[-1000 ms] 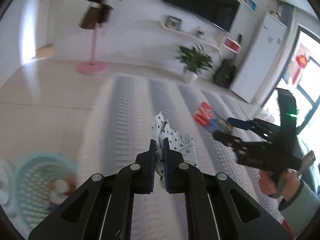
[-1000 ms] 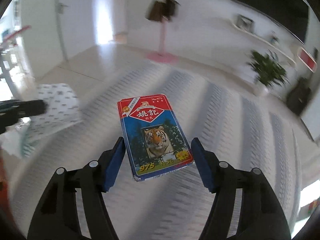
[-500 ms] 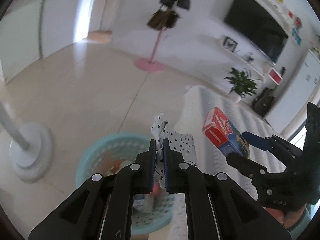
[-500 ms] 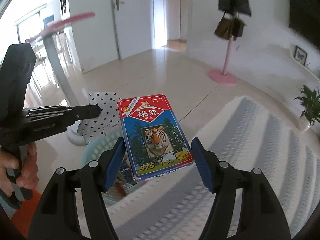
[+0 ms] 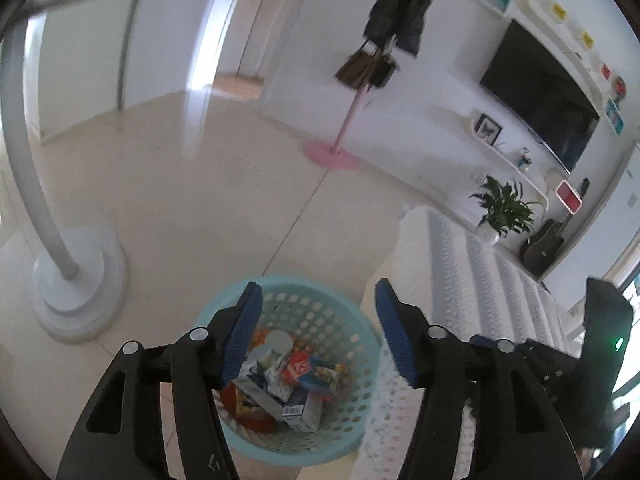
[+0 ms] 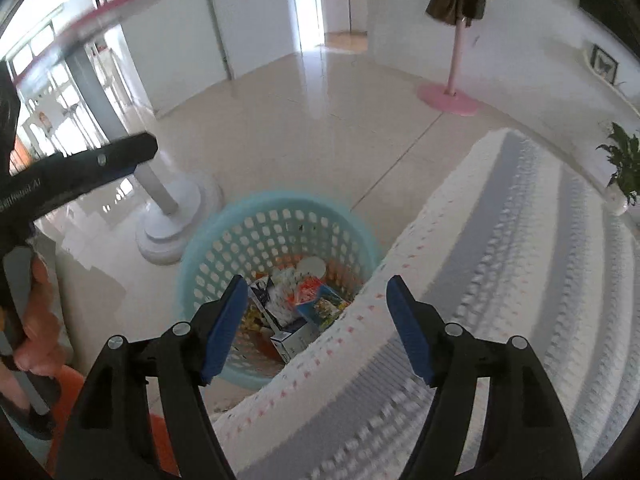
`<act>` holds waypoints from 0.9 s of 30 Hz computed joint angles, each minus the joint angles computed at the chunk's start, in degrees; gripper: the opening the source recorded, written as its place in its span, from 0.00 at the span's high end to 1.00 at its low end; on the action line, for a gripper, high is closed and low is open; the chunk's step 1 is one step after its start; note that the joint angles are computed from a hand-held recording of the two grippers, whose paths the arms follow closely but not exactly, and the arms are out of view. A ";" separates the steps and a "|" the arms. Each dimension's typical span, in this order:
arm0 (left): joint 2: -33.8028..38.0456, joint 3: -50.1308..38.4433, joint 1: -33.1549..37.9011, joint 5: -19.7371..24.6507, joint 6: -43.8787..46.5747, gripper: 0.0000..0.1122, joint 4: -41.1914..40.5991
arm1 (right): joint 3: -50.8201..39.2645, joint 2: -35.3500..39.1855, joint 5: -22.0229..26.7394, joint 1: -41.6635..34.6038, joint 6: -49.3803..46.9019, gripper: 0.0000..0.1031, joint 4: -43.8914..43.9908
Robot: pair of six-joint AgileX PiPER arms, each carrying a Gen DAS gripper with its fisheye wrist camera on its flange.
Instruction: Collect trash
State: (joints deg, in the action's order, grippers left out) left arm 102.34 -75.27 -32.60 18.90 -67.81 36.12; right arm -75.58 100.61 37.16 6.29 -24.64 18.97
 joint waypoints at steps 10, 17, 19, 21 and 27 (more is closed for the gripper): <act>-6.56 2.11 -26.41 34.65 -31.93 0.24 32.96 | 17.54 -26.70 -1.04 -12.91 -7.23 0.21 11.38; -1.66 -4.72 -34.39 43.32 -28.95 0.20 38.55 | 24.05 -40.22 -2.13 -21.05 -18.43 0.19 16.90; -1.00 -5.80 -35.14 43.89 -29.53 0.19 39.18 | 24.28 -41.61 -2.04 -22.73 -22.07 0.18 19.49; -0.94 -4.71 -35.85 41.94 -31.37 0.15 41.26 | 26.25 -43.37 -4.07 -23.32 -25.48 0.18 22.46; 7.25 -11.33 -36.45 43.75 -27.33 0.15 39.00 | 33.53 -46.24 -12.92 -21.22 -26.89 0.18 23.13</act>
State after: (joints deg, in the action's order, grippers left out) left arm 109.59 -86.60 -69.05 62.65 -95.14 75.12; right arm -42.05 54.38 24.24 -14.94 -51.53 42.09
